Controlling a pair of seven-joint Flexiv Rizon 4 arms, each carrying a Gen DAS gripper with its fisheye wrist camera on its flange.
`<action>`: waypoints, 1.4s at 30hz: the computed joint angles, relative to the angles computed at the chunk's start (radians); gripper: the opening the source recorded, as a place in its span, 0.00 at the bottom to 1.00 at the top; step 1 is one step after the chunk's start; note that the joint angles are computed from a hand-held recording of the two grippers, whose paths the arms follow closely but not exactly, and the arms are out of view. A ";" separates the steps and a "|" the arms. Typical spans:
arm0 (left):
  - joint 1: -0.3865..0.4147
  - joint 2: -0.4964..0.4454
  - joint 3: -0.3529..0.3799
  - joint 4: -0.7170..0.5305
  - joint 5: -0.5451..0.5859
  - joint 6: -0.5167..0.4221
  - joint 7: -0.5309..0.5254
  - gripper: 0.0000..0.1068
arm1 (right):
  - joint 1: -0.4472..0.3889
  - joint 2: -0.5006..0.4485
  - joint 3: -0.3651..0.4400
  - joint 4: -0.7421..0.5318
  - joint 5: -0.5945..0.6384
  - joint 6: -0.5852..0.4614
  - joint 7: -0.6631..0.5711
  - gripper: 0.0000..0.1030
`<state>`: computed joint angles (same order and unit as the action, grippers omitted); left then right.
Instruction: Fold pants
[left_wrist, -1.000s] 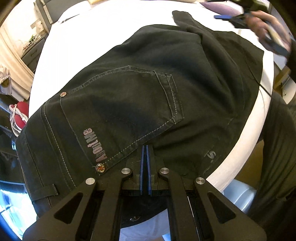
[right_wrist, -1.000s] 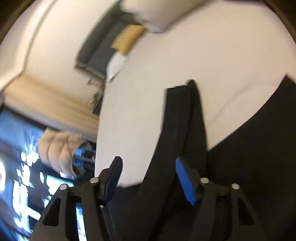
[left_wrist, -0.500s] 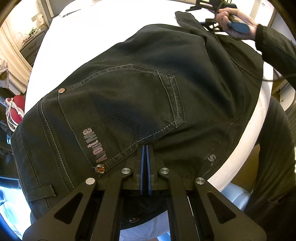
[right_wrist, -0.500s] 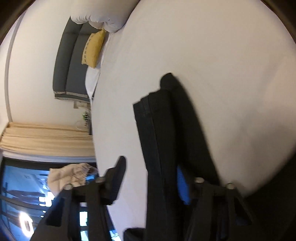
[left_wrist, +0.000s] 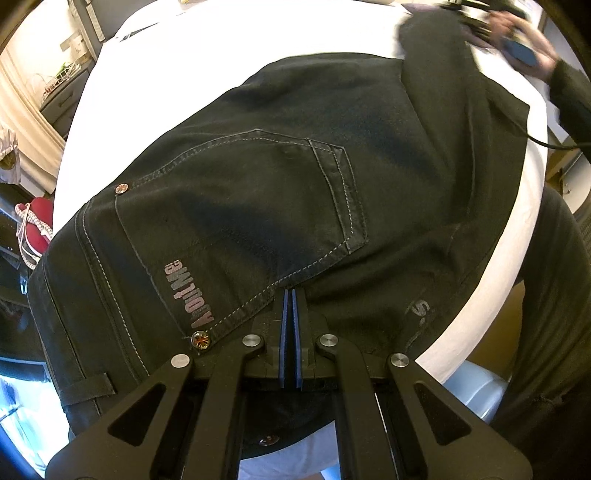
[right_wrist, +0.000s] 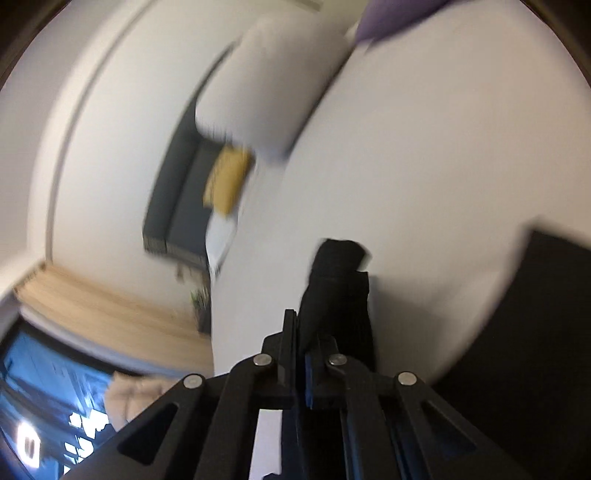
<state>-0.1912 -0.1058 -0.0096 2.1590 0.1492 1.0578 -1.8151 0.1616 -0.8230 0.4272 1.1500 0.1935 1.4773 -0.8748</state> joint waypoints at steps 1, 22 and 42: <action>0.000 -0.002 0.000 -0.001 0.001 0.002 -0.002 0.02 | -0.004 0.044 -0.029 0.060 0.067 0.025 -0.027 0.04; 0.035 0.020 0.007 0.046 -0.130 0.029 0.046 0.02 | -0.126 0.219 -0.025 0.525 0.250 0.197 0.051 0.00; 0.042 0.045 0.004 0.073 -0.112 0.050 0.017 0.02 | -0.051 0.318 -0.128 0.310 -0.163 -0.353 -0.172 0.55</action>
<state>-0.1491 -0.0609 -0.0060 2.2323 0.0371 1.1079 -1.7985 0.1106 -0.5053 0.2993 1.4603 0.0304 1.1243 -1.0473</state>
